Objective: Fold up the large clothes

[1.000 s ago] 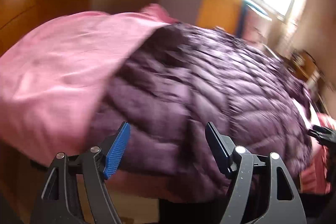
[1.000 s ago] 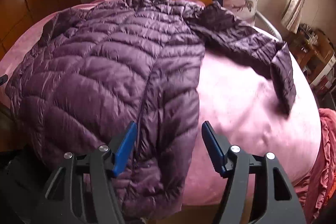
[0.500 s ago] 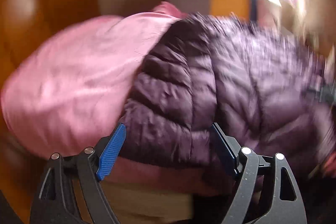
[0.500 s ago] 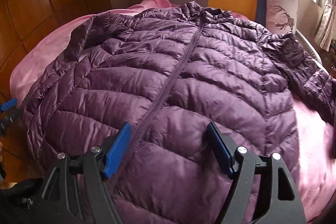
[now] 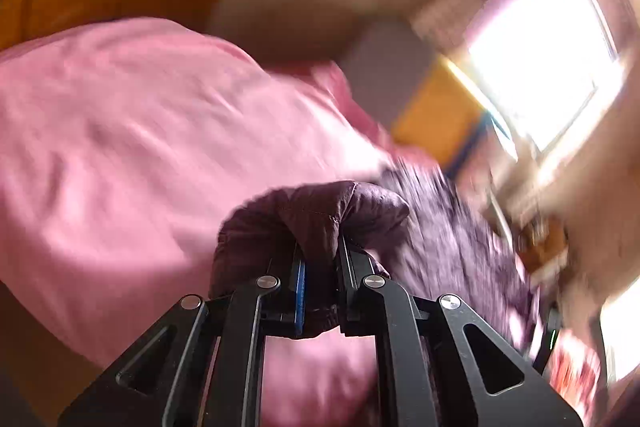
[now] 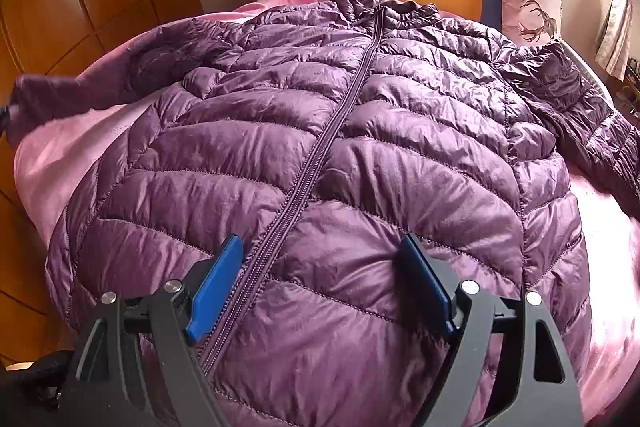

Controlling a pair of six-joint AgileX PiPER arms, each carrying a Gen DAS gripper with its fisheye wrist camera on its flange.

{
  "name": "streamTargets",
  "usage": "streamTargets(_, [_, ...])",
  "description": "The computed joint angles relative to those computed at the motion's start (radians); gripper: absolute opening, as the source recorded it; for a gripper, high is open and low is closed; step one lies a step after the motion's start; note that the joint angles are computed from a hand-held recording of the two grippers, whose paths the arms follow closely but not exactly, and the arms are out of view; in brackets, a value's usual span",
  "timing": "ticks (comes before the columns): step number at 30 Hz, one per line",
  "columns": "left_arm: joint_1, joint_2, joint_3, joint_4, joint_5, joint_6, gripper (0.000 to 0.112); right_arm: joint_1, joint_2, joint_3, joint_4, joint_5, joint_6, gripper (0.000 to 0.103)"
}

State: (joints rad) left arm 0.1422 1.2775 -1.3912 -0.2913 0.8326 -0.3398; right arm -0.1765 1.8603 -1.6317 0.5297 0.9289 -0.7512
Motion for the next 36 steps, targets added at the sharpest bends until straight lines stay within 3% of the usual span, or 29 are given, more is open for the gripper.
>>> streamTargets(3, [0.181, 0.124, -0.129, -0.11, 0.051, 0.039, 0.01, 0.006, 0.006, -0.013, -0.023, 0.006, 0.028, 0.081])
streamTargets(10, [0.289, 0.471, -0.519, -0.063, 0.231, -0.076, 0.011, 0.031, 0.02, -0.04, -0.089, 0.0, 0.124, 0.082])
streamTargets(11, [0.292, 0.516, -0.573, -0.029, 0.276, -0.121, 0.018, 0.034, 0.02, -0.04, -0.095, -0.003, 0.135, 0.083])
streamTargets(13, [0.286, 0.57, -0.628, 0.081, 0.319, -0.227, 0.057, 0.039, 0.021, -0.041, -0.109, -0.008, 0.152, 0.083])
streamTargets(14, [0.295, 0.55, -0.595, 0.104, 0.295, -0.256, 0.085, 0.043, 0.022, -0.043, -0.116, -0.009, 0.161, 0.084])
streamTargets(15, [0.292, 0.519, -0.534, 0.131, 0.242, -0.29, 0.091, 0.046, 0.023, -0.043, -0.122, -0.01, 0.168, 0.084])
streamTargets(16, [0.296, 0.501, -0.488, 0.128, 0.201, -0.284, 0.091, 0.049, 0.025, -0.045, -0.13, -0.012, 0.176, 0.085])
streamTargets(21, [0.303, 0.475, -0.348, 0.031, 0.136, -0.116, 0.091, 0.062, 0.028, -0.042, -0.153, -0.028, 0.21, 0.088])
streamTargets(23, [0.282, 0.484, -0.316, 0.078, 0.12, -0.122, 0.091, 0.068, 0.029, -0.04, -0.163, -0.035, 0.229, 0.089])
streamTargets(26, [0.278, 0.511, -0.273, 0.082, 0.092, -0.076, 0.039, 0.08, 0.028, -0.037, -0.186, -0.048, 0.257, 0.091])
streamTargets(28, [0.257, 0.483, -0.217, 0.099, 0.024, -0.071, 0.018, 0.083, 0.031, -0.044, -0.195, -0.044, 0.269, 0.091])
streamTargets(30, [0.251, 0.426, -0.161, 0.093, -0.022, -0.094, 0.014, 0.084, 0.031, -0.05, -0.201, -0.04, 0.277, 0.091])
streamTargets(33, [0.286, 0.237, 0.009, 0.054, -0.13, -0.096, 0.014, 0.086, 0.026, -0.033, -0.199, -0.062, 0.294, 0.091])
streamTargets(36, [0.304, 0.127, 0.097, 0.12, -0.08, -0.135, 0.014, 0.099, 0.025, -0.004, -0.2, -0.104, 0.298, 0.093])
